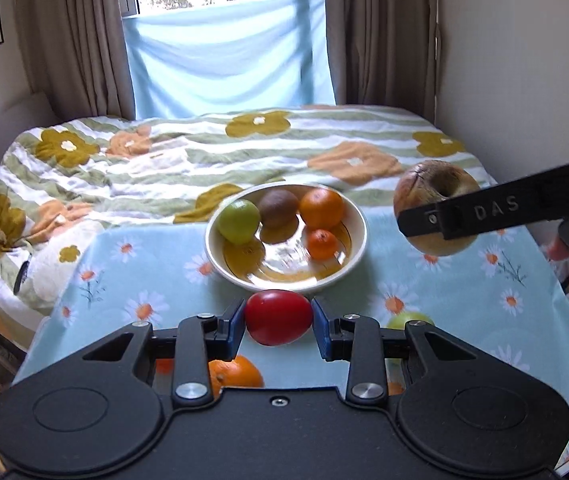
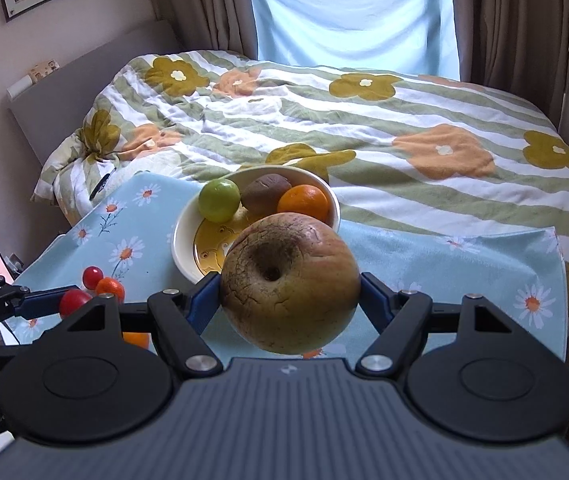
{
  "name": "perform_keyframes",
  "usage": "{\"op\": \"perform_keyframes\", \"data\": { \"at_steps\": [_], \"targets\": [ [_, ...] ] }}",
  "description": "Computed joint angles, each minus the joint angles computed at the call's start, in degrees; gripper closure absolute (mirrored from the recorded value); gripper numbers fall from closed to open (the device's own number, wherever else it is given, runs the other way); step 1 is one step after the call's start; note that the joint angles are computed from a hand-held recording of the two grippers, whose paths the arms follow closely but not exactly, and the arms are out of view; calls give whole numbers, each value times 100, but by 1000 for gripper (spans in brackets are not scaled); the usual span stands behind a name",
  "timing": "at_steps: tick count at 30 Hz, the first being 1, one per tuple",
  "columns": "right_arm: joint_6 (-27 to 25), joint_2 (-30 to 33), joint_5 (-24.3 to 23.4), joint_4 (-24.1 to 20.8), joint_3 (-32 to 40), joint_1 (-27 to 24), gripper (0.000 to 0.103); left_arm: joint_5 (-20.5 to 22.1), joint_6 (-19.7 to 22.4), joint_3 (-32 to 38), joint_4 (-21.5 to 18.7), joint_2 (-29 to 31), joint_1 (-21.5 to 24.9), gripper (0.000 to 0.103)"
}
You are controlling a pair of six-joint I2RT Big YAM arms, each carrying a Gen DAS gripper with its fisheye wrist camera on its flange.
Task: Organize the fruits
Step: 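Carry the tomato and apple to the white bowl and release the tomato from the left tool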
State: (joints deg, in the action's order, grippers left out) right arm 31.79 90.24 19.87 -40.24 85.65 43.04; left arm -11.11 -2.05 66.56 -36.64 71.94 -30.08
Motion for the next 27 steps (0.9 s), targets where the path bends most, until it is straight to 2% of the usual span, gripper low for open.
{"op": "perform_keyframes", "data": {
  "at_steps": [7,14,20,27],
  "targets": [
    [353,267,471,-581,807,202,14,706,735,531,5,232,556,64],
    [1008,883,927,-1139,1700,316,14,1579,1566,1083,-18,778,1117,64],
    [1518,1403,1065,-1514,2281,286,14,2188,2190,1529,-110,1363,1438,64],
    [2009,1978,1038,-1863,2834,209,14,2560,2743,1916,-291,2007,1536,64]
  ]
}}
